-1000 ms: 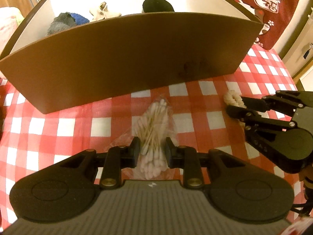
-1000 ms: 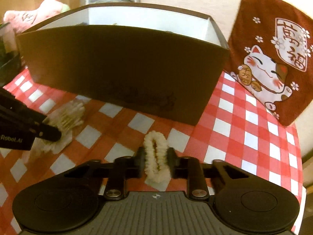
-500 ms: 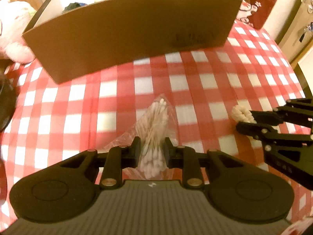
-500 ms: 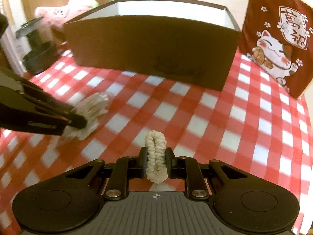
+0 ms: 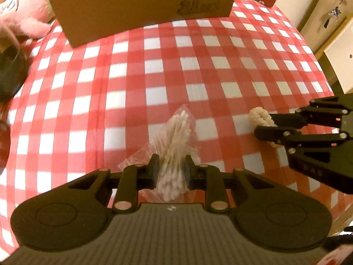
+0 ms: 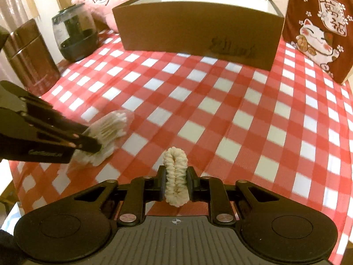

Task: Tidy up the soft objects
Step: 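Lift the swab bag with the left tool while the right tool lifts the hair tie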

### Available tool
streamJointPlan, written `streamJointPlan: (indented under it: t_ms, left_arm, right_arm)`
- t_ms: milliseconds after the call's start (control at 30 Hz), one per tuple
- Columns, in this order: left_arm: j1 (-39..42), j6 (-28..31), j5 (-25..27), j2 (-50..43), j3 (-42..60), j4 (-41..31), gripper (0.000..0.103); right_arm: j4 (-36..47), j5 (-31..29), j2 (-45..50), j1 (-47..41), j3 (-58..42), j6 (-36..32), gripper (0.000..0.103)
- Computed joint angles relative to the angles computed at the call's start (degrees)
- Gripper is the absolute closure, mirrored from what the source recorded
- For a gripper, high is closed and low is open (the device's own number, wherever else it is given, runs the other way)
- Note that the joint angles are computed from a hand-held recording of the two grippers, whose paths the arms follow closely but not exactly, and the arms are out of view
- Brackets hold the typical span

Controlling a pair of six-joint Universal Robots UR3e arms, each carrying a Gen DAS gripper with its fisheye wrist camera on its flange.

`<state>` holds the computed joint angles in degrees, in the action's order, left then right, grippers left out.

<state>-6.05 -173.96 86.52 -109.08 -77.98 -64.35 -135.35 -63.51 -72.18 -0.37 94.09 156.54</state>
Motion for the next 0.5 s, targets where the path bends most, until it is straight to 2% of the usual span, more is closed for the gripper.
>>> streamJointPlan:
  t_ms: [100, 133, 267, 400, 500]
  left_arm:
    - [0.7, -1.7, -0.8, 0.3, -1.0, 0.6, 0.075]
    - [0.8, -2.3, -0.8, 0.0, -0.7, 0.2, 0.07]
    - [1.2, -3.2, -1.5, -0.3, -0.6, 0.5, 0.064]
    - [1.2, -4.4, -2.4, -1.6, 0.4, 0.7, 0.06]
    - [0.5, -5.1, -2.7, -2.6, 1.2, 0.8, 0.056]
  right_arm:
    - [-0.6, -0.5, -0.2, 0.4, 0.9, 0.2, 0.083]
    - [-0.9, -0.7, -0.1, 0.6, 1.0, 0.3, 0.083]
    - [-2.3, -1.2, 0.5, 1.0, 1.3, 1.6, 0.082]
    - [-4.1, -0.5, 0.6, 0.9, 2.3, 2.8, 0.07]
    - [-5.4, -1.0, 0.4, 1.4, 3.0, 3.4, 0.067]
